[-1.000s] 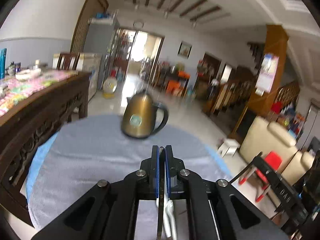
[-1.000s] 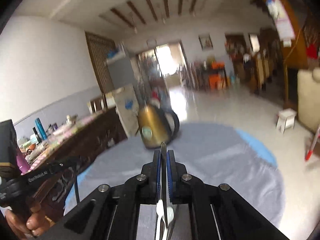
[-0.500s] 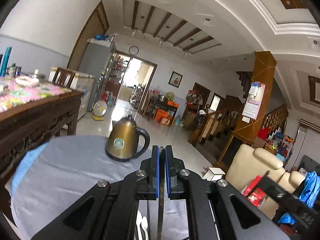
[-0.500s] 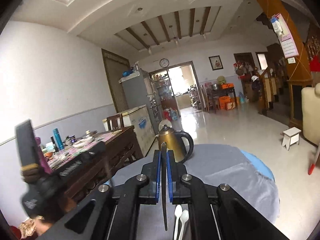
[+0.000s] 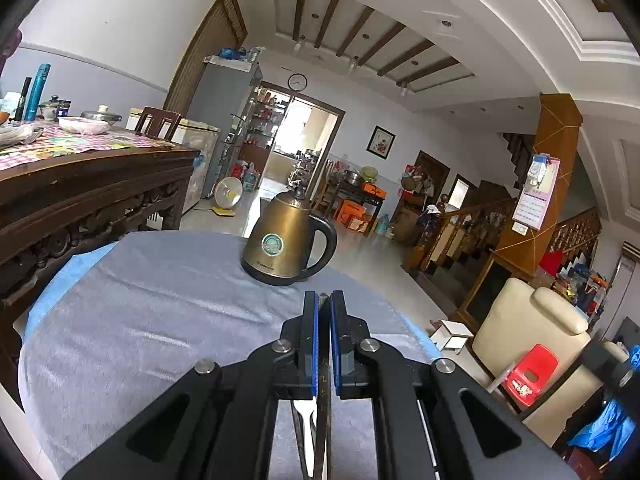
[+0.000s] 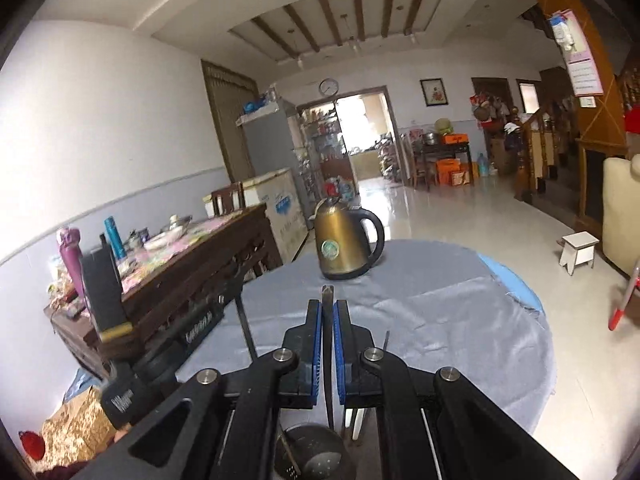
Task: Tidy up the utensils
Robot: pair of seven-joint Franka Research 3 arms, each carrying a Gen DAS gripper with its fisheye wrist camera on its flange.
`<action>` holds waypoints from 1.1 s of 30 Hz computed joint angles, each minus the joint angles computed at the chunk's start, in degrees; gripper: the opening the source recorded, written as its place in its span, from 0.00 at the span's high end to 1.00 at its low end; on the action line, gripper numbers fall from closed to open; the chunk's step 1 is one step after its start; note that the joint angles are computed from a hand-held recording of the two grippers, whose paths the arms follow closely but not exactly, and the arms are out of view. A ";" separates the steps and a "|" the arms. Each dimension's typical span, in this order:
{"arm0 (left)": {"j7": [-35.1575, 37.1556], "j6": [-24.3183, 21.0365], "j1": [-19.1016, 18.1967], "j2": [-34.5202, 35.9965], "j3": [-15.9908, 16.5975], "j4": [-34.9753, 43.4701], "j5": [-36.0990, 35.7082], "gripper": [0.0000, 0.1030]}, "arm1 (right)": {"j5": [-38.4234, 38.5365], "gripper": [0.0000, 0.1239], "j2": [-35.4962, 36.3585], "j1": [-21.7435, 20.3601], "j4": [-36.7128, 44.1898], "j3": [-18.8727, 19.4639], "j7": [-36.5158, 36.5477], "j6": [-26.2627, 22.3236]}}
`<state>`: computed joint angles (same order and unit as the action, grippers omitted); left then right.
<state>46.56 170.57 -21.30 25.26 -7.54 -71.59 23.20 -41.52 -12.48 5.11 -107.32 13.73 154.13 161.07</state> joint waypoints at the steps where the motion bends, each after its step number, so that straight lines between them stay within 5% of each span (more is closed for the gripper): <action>1: -0.30 0.19 -0.19 -0.12 0.29 -0.20 0.23 0.95 | -1.95 0.95 -0.62 -0.87 -0.18 0.48 1.89 0.36; 5: -2.85 1.62 -1.56 -1.22 2.48 -1.71 2.76 0.95 | -5.98 0.95 -2.39 -2.86 -0.31 1.63 5.70 1.91; 10: -3.67 1.66 -1.29 -1.79 2.36 -2.58 4.06 0.94 | -2.07 0.95 -2.99 -2.53 -0.14 1.36 3.09 3.25; 19: 3.52 -0.36 2.47 -1.83 -3.04 -3.11 -1.05 0.93 | 18.57 0.94 1.05 5.39 1.18 -2.75 -17.44 -5.04; 21: 9.90 -1.53 5.97 -1.89 -7.74 -3.22 -5.85 0.71 | 26.84 0.93 2.22 7.84 1.68 -4.92 -23.42 -7.66; 24: 14.57 0.82 8.31 -3.28 -9.50 -5.37 -10.41 0.43 | 34.89 0.74 2.26 8.81 0.10 -6.91 -27.94 -5.48; 26: 16.71 2.79 9.39 -3.74 -9.91 -6.15 -12.34 0.40 | 35.21 0.62 0.92 7.11 -3.03 -6.88 -25.94 -0.01; 28: 19.93 2.53 11.12 -3.01 -11.54 -5.05 -14.72 0.35 | 32.29 0.62 0.68 3.90 -4.16 -5.45 -21.83 2.54; 33: 24.30 -5.92 11.99 3.29 -11.79 4.38 -19.06 0.34 | 32.62 0.63 7.66 2.23 1.80 -7.10 -22.01 -1.68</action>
<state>70.86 164.65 -9.30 28.55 -19.33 -67.20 4.14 -8.90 -4.82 7.34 -105.52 6.63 132.12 159.38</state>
